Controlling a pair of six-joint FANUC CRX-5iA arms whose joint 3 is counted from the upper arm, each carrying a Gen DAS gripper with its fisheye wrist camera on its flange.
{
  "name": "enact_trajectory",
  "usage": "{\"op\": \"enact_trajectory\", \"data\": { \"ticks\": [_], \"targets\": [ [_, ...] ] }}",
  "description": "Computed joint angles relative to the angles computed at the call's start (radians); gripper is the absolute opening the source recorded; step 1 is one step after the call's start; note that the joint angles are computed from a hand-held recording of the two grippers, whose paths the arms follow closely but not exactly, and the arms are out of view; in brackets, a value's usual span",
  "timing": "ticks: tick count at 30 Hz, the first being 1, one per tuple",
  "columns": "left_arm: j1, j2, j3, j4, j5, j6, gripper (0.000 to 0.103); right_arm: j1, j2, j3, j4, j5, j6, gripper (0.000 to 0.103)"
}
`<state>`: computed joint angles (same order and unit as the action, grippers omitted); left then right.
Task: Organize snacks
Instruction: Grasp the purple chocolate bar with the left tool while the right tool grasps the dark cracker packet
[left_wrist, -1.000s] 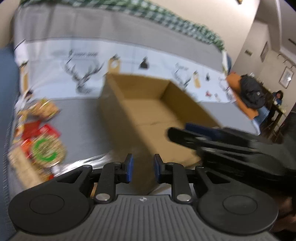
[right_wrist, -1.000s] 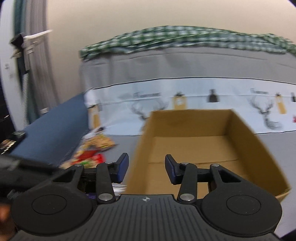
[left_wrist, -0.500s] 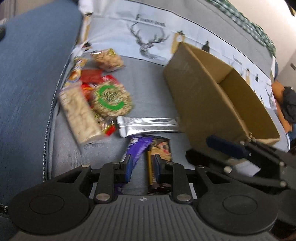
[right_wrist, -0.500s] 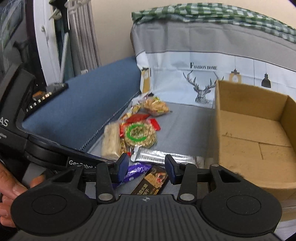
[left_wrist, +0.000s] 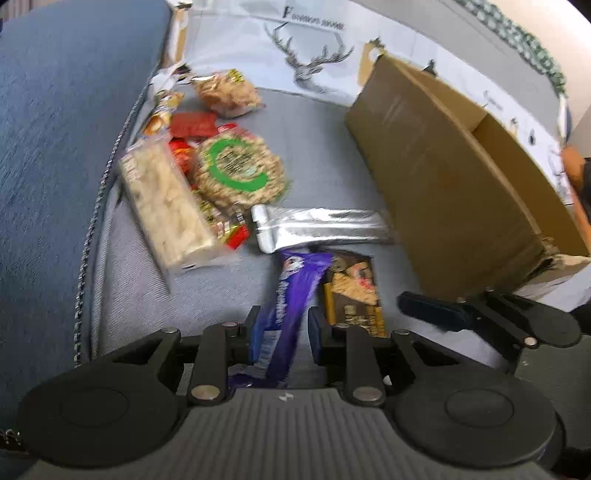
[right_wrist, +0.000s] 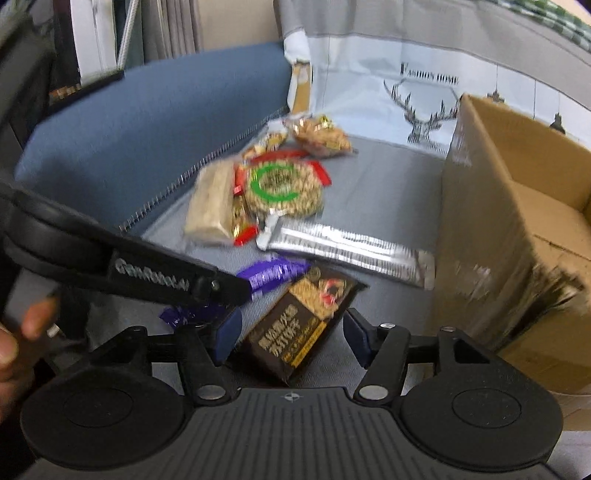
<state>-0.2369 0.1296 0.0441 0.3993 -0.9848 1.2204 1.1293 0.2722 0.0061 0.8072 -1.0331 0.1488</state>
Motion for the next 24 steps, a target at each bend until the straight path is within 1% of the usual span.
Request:
{"op": "enact_trajectory", "data": {
  "ticks": [1,5,8,11,13,14,15,16,18,23,24],
  "targets": [
    [-0.003,0.005,0.009,-0.013,-0.005,0.01,0.026,-0.001,0.006,0.005,-0.007,-0.007,0.006,0.063],
    [-0.002,0.003,0.004,-0.01,0.006,0.01,0.015,-0.008,0.013,0.012,-0.024,-0.012,0.011,0.063],
    [0.008,-0.003,-0.011,0.022,0.007,0.006,0.014,-0.011,0.008,0.001,-0.024,-0.004,0.013,0.062],
    [0.021,-0.01,-0.03,0.075,-0.003,0.019,0.014,-0.012,0.002,-0.004,-0.027,0.007,0.014,0.057],
    [0.031,-0.012,-0.042,0.106,-0.016,0.033,0.014,-0.012,-0.01,-0.017,-0.03,0.027,0.015,0.04],
    [0.034,-0.015,-0.048,0.117,-0.017,0.043,0.014,-0.011,-0.007,-0.009,-0.033,0.024,0.023,0.038],
    [0.035,-0.019,-0.052,0.117,-0.017,0.054,0.014,-0.007,-0.007,-0.009,-0.025,0.014,0.024,0.026],
    [0.034,-0.021,-0.054,0.114,-0.016,0.066,0.014,-0.005,-0.008,-0.009,-0.02,0.007,0.028,0.017],
    [0.034,-0.025,-0.056,0.108,-0.014,0.087,0.014,-0.005,-0.022,-0.018,-0.029,0.02,0.024,0.007],
    [0.035,-0.026,-0.049,0.077,-0.015,0.143,0.014,0.003,-0.037,-0.016,-0.055,0.022,0.046,0.008],
    [0.034,-0.027,-0.048,0.072,-0.011,0.148,0.014,0.003,-0.035,-0.015,-0.052,0.02,0.043,0.014]
  ]
}}
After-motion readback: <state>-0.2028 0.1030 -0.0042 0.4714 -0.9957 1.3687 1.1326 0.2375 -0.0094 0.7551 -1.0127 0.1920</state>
